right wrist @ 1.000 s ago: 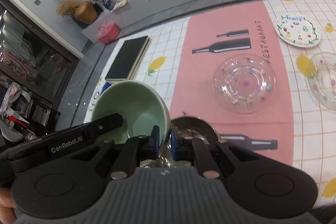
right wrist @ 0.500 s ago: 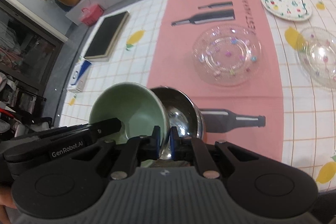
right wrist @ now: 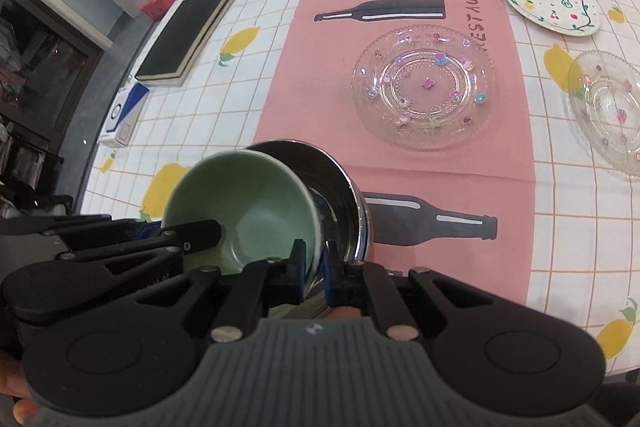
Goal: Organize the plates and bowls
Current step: 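Carry the green bowl with the left gripper and lower it into the steel bowls, then open the left gripper to release the green bowl inside the steel bowls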
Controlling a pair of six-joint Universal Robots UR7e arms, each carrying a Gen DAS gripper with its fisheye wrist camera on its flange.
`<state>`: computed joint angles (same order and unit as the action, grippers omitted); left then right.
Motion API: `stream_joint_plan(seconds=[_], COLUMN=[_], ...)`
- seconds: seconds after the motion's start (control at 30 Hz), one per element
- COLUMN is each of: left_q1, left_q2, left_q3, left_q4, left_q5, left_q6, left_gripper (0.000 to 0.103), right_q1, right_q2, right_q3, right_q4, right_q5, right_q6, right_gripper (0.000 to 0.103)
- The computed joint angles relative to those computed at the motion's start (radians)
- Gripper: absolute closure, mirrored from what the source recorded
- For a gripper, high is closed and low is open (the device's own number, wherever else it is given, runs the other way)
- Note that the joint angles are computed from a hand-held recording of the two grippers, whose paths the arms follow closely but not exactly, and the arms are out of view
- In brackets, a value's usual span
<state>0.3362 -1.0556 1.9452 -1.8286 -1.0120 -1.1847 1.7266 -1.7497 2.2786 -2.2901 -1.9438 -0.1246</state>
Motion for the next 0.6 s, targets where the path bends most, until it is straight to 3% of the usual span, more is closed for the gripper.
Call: stream_joint_plan(seconds=[0.37,0.6], left_q1=[0.026,0.025], left_q2=[0.026,0.032], left_q3=[-0.022,-0.037], left_q4=[0.03,0.053], left_q5=[-0.024,-0.002], left_q6=[0.038,0.044], left_gripper=[0.093,0.093], right_q1=[0.009,0.026], right_q2=[0.051,0.071], right_q3=[0.0,0.001], right_q4=[-0.019,-0.052], right_q5=[-0.05,-0.085], right_q6=[-0.014,-0.028], right_gripper=[0.097,0.096])
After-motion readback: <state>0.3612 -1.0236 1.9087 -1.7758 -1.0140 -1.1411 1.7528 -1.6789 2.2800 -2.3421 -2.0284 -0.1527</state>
